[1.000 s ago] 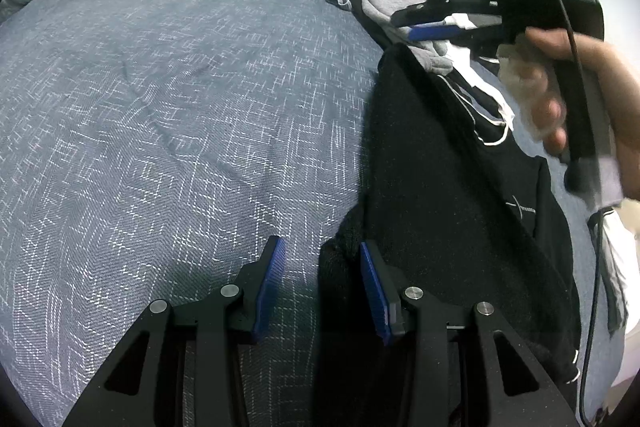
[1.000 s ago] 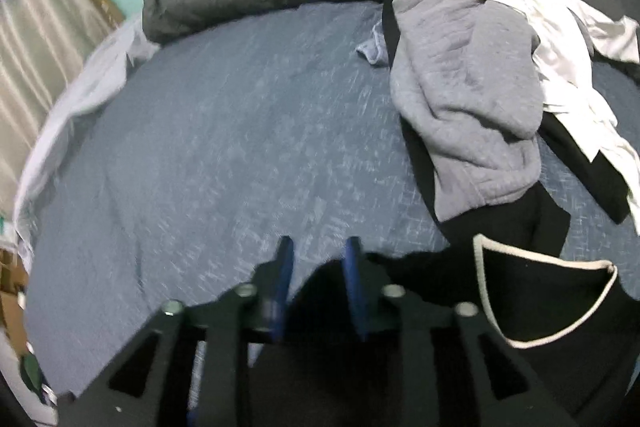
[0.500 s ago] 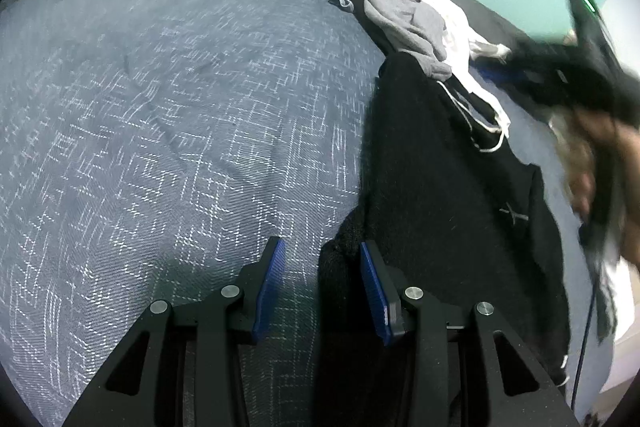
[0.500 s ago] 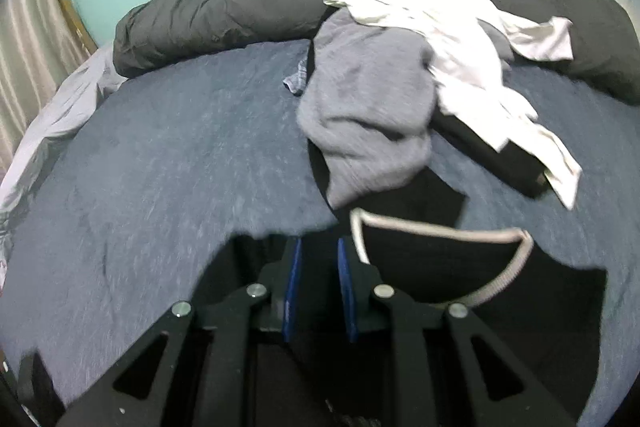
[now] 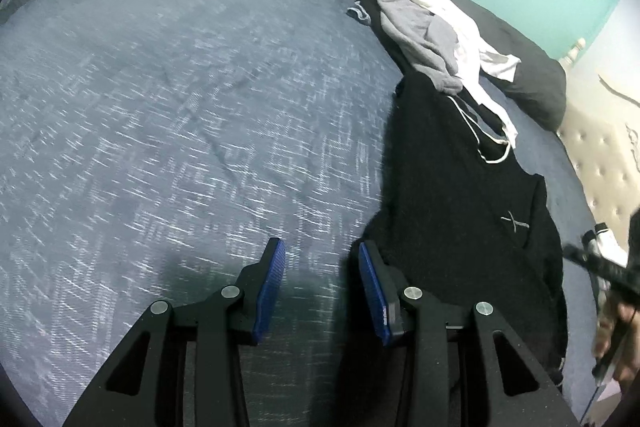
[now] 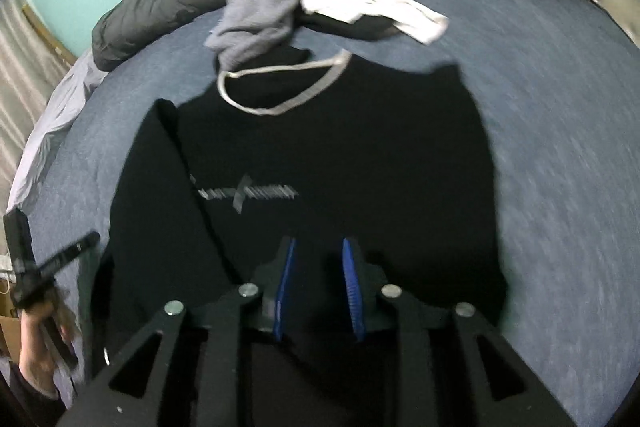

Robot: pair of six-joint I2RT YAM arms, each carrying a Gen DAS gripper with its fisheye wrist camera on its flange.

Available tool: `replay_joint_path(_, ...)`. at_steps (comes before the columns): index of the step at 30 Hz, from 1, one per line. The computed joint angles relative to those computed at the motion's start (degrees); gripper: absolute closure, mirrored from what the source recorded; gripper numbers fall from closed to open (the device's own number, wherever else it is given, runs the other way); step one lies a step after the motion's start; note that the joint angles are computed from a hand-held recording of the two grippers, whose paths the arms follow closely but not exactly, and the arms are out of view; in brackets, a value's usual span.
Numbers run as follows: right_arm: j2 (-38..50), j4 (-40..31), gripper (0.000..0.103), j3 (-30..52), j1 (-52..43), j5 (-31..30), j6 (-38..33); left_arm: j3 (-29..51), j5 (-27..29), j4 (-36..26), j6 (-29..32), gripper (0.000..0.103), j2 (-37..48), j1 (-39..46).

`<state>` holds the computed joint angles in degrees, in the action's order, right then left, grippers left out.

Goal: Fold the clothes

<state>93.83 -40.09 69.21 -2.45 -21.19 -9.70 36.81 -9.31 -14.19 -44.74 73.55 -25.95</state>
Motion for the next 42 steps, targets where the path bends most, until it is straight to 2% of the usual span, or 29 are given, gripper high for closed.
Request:
replay_joint_path(6,-0.21,0.24,0.077,-1.95,-2.73,-2.21,-1.79,-0.27,-0.4,-0.02,-0.37,0.061,0.14,-0.08)
replay_joint_path(15,8.35,6.27,0.077,9.66,14.47,-4.89,6.81,0.21,-1.66,-1.21,1.24,0.061,0.68,0.67)
replay_joint_path(19,16.96,5.12,0.077,20.63,21.89,-2.71,9.9,0.39,-1.99,-1.5,2.05,0.061,0.91,0.48)
replay_joint_path(31,47.16,-13.1,0.077,64.93,30.74,3.66,14.48,-1.43,0.61,-0.63,2.4,0.061,-1.19,1.84)
replay_joint_path(35,54.73,-18.49,0.09,75.99,31.32,6.07,15.21,-1.84,1.15,-0.03,2.43,0.061,-1.27,2.1)
replay_joint_path(38,55.88,-18.31,0.094,76.83,31.48,6.92,15.36,-2.03,1.56,0.2,2.55,0.061,-1.37,2.46)
replay_joint_path(40,53.81,-15.93,0.094,73.11,31.28,6.56,15.9,-2.04,1.48,0.06,2.46,0.061,-1.46,2.42)
replay_joint_path(42,48.93,-10.87,0.094,65.3,30.65,6.33,16.29,-2.07,1.09,-0.14,2.1,0.061,-1.61,2.12)
